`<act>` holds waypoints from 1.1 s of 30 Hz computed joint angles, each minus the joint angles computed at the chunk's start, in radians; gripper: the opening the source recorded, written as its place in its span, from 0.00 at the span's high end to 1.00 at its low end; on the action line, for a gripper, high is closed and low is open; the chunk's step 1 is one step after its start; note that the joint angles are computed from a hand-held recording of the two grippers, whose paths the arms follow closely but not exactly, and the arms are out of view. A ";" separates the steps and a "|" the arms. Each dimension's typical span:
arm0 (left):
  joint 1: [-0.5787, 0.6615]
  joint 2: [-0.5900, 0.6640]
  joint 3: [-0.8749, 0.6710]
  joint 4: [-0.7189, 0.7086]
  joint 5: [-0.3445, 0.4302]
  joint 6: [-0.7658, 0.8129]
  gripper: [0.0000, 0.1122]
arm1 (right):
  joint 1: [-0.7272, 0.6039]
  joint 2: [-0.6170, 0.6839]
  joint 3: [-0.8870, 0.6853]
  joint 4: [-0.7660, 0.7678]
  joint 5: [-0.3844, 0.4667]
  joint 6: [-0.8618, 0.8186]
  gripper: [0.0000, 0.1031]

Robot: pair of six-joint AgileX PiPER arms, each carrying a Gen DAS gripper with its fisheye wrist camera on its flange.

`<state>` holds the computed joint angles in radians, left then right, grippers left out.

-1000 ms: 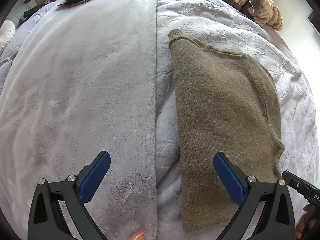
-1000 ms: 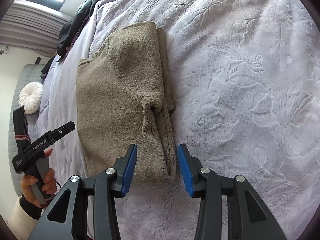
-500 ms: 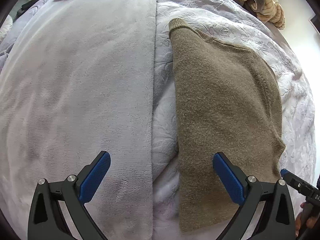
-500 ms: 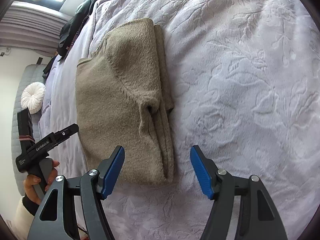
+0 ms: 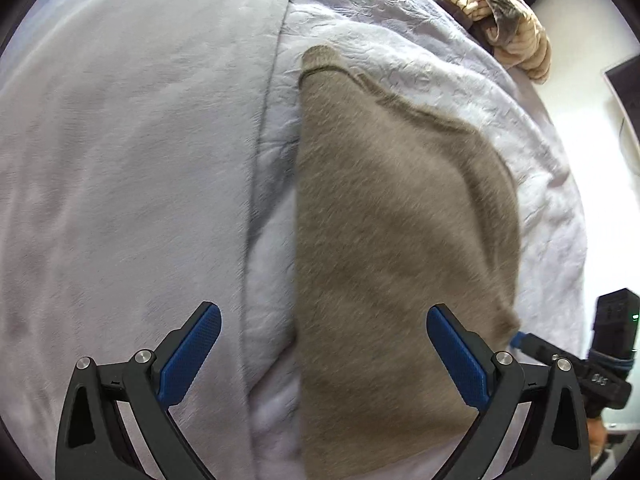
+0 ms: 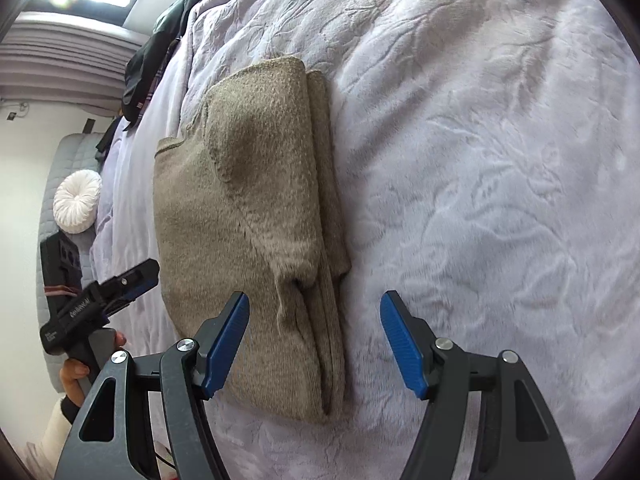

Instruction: Fold small clothes

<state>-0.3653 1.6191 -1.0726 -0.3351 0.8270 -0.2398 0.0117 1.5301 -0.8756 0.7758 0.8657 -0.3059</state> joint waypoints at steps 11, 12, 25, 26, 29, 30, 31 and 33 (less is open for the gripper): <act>0.004 0.197 -0.114 -0.172 0.000 0.189 0.08 | -0.039 0.297 -0.178 0.228 0.095 -0.228 0.30; 0.003 0.199 -0.109 -0.177 -0.006 0.199 0.08 | -0.042 0.318 -0.191 0.241 0.109 -0.238 0.30; 0.014 0.226 -0.081 -0.238 -0.049 0.288 0.08 | 0.022 0.345 -0.312 0.276 0.214 -0.359 0.25; 0.009 0.228 -0.087 -0.227 -0.049 0.282 0.08 | 0.018 0.360 -0.315 0.259 0.203 -0.345 0.25; -0.010 0.234 -0.112 -0.192 -0.044 0.250 0.08 | -0.012 0.400 -0.300 0.277 0.193 -0.340 0.26; -0.016 0.232 -0.119 -0.184 -0.045 0.242 0.08 | -0.026 0.414 -0.289 0.304 0.200 -0.359 0.27; -0.024 0.229 -0.124 -0.183 -0.048 0.245 0.08 | -0.035 0.425 -0.284 0.331 0.208 -0.376 0.27; -0.039 0.236 -0.143 -0.177 -0.052 0.252 0.08 | -0.033 0.443 -0.294 0.367 0.227 -0.393 0.27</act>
<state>-0.4046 1.8549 -1.2154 -0.5125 0.7747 0.0124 -0.0209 1.9731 -1.1696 1.1431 1.0926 -0.6992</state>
